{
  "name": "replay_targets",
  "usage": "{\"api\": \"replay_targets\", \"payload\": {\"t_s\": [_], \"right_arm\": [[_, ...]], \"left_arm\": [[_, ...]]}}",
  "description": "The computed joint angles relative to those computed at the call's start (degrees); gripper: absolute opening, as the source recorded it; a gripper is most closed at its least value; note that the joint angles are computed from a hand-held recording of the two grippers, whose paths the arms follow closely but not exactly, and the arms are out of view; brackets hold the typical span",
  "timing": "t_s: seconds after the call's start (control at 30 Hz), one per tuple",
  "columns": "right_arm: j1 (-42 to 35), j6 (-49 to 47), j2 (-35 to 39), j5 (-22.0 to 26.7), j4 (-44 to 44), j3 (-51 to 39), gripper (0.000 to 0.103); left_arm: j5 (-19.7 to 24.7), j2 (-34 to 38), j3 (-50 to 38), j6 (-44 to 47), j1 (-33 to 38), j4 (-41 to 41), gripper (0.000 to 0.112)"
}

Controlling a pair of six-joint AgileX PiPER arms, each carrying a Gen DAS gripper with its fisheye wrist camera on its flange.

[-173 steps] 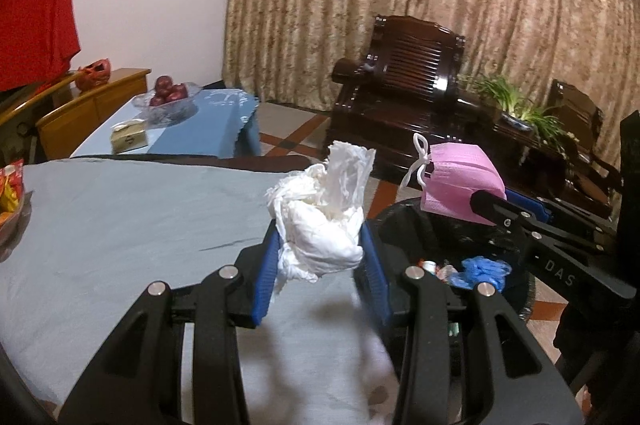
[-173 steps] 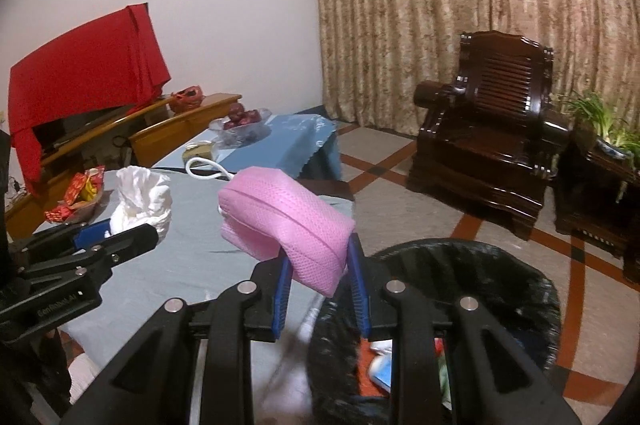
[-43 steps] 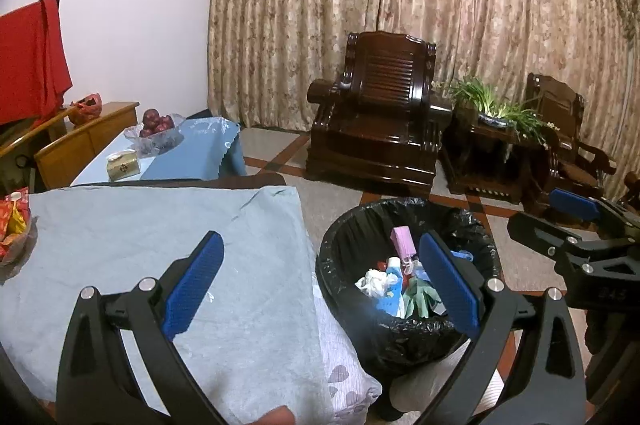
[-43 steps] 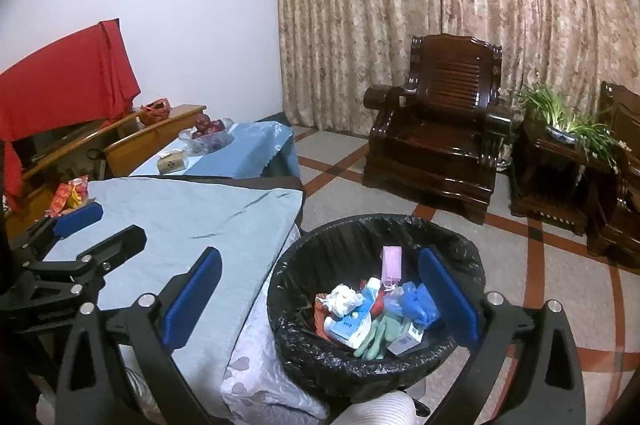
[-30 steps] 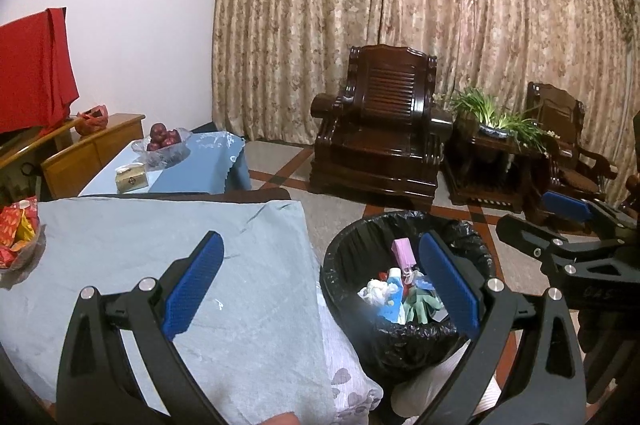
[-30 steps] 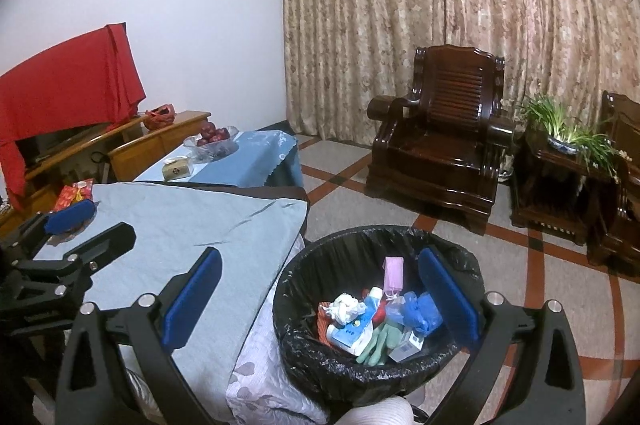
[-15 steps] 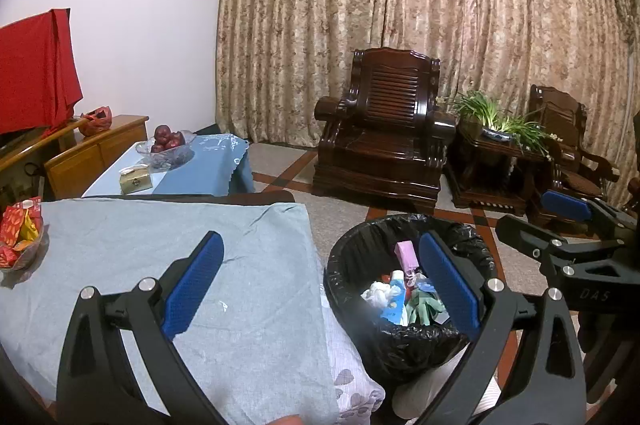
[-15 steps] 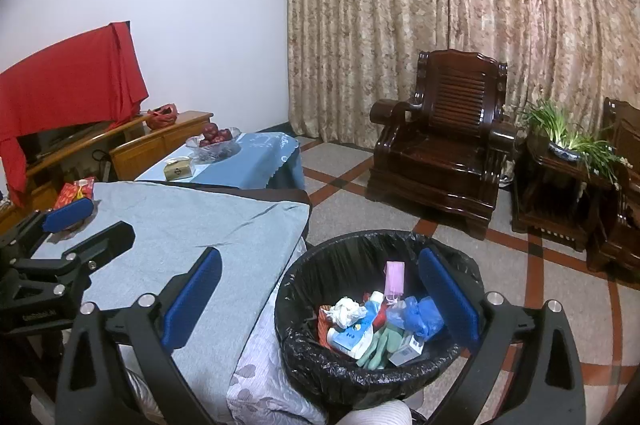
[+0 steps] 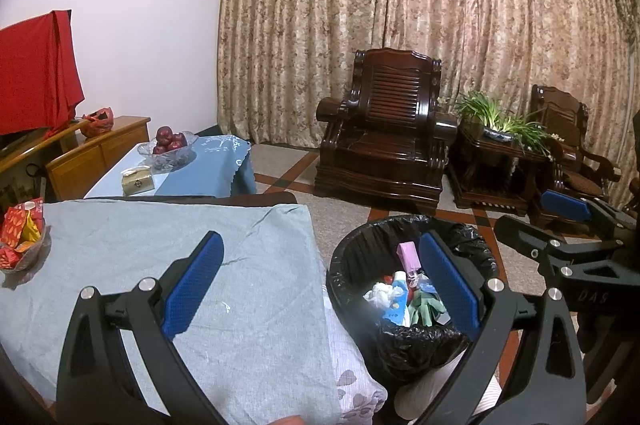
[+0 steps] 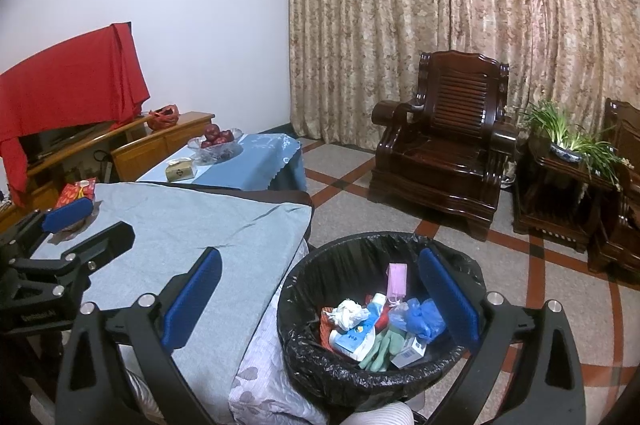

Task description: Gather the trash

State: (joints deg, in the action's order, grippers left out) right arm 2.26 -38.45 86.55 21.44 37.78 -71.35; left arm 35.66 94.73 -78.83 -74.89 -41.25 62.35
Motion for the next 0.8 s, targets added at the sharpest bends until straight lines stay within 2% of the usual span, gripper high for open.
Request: {"api": "replay_targets", "payload": {"t_s": [0.8], "right_arm": [[0.0,0.1,0.2,0.2,0.0,-0.2,0.097]], "left_arm": [[-0.4,-0.3,0.5,0.7,0.6,-0.4,0.096]]}}
